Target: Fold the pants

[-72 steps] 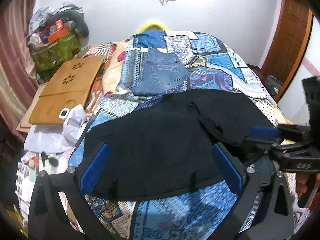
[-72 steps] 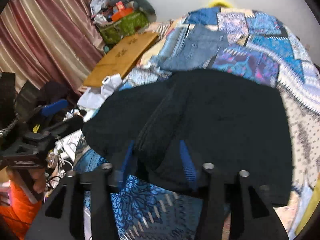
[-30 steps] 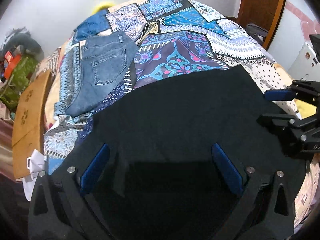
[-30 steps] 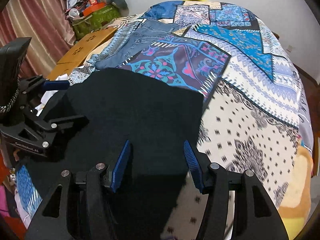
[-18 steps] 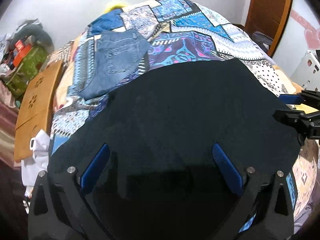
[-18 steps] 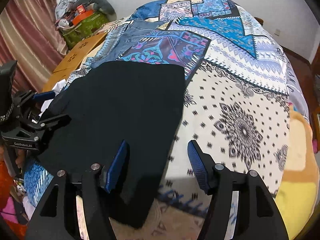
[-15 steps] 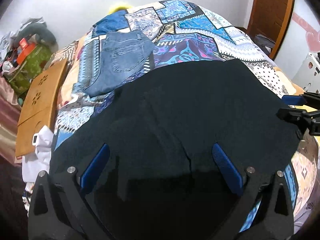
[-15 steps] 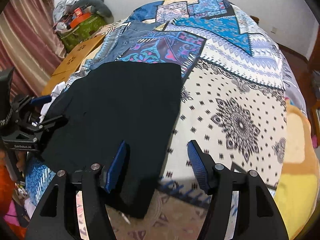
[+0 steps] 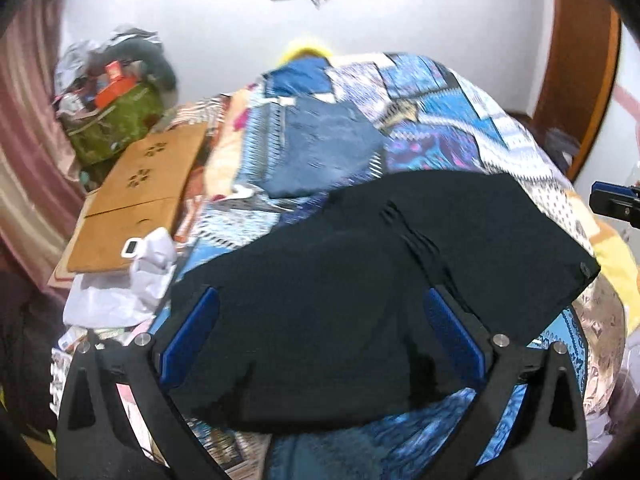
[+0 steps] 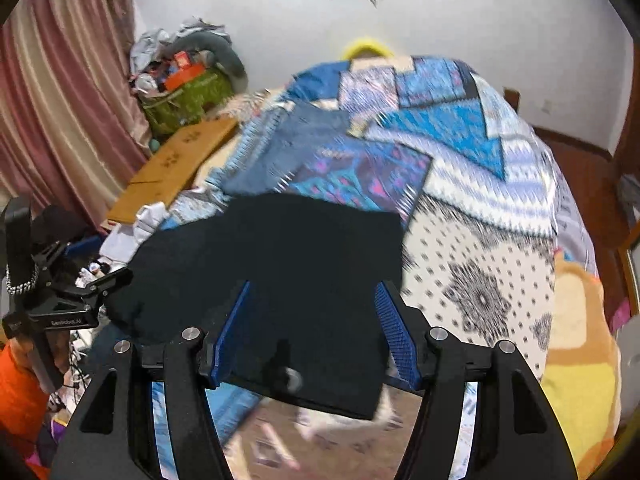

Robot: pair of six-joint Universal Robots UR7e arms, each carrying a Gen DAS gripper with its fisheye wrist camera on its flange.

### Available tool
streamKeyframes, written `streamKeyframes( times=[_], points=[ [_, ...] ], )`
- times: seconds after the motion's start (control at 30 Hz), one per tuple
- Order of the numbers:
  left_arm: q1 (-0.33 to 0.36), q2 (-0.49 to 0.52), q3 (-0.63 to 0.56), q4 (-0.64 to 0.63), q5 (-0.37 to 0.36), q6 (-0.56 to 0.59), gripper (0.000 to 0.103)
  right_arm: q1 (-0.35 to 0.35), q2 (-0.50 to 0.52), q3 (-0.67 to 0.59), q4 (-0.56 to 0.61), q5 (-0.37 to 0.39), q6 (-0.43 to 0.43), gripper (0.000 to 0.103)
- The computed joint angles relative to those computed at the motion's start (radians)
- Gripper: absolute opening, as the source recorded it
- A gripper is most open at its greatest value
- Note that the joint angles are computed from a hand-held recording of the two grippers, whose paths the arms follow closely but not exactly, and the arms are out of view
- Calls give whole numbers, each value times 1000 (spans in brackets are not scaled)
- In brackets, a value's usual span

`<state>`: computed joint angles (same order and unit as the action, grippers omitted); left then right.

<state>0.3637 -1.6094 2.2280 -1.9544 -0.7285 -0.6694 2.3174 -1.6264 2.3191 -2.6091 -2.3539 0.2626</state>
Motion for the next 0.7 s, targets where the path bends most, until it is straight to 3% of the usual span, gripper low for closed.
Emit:
streamKeyframes(
  times=[0.27, 0.43, 0.57, 0.7],
  points=[
    [12, -159, 13, 160, 12, -145, 103, 22, 163, -37, -130, 35, -59, 59],
    [70, -242, 20, 268, -31, -295, 103, 2, 268, -43, -106, 7, -60, 59],
    [138, -317, 53, 217, -130, -324, 103, -26, 303, -37, -47, 12, -19, 59],
    [198, -353, 83, 157, -221, -308, 103, -24, 299, -23, -67, 11, -12, 59]
  ],
)
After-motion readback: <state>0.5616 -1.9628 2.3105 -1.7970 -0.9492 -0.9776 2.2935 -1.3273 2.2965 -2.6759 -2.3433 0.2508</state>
